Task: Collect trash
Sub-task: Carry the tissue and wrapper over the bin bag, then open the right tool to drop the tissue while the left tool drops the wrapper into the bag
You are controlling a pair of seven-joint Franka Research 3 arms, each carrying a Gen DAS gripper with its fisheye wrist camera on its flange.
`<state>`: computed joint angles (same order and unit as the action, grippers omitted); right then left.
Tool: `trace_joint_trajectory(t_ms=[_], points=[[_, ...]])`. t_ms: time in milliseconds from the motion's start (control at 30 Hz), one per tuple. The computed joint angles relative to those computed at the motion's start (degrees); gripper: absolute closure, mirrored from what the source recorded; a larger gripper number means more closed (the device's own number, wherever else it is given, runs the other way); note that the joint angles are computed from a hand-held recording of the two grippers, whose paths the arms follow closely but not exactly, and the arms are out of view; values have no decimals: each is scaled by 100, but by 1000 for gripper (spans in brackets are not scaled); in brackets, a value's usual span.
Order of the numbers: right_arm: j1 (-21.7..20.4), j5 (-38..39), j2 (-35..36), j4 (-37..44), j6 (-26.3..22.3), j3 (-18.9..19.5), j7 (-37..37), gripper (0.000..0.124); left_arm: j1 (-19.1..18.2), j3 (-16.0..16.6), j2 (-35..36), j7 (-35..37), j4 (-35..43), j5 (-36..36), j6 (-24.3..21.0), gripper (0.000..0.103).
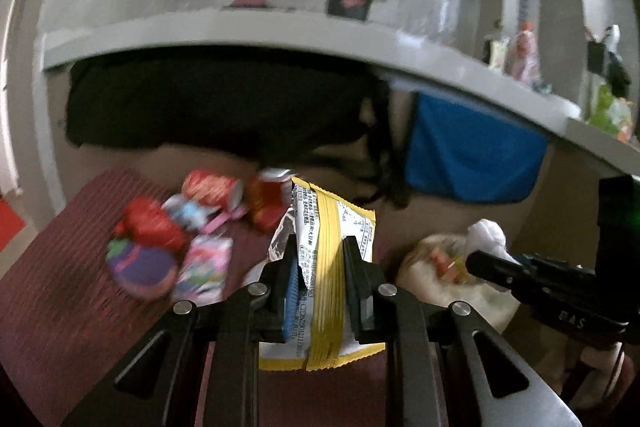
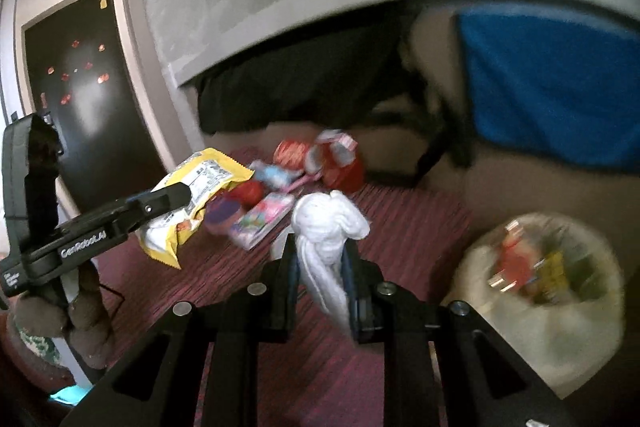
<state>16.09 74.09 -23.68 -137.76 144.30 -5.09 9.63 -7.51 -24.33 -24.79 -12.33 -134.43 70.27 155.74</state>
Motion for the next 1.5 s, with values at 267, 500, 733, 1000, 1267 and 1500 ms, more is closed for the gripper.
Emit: trace_joint_trajectory(t_ms=[267,500,733,1000,1267,1500], points=[[-319,216,-28,316,436,-319,-508,104,-159,-355,1543,-683,1563,1345,-548,82],[-627,338,457,673,647,-473,-707,105,-731,-116,2622,-607,2546,1710,-915,82],[-993,514,898,910,436,-495,-699,104,-1285,288,3327,-189,3214,1622,-867,82],[-1299,728,1234,1163,298,-415,-685,104,-1715,819,3903,7,3750,1285,-418,82],[-1484,675,1572,1374,123,-304,-540,104,-2111,1301,4211,311,3991,859,-163,82],[-1600,594,1892,1640,5,-214,-303,104,-2212,1525,4476,654,4185,371,160,82]])
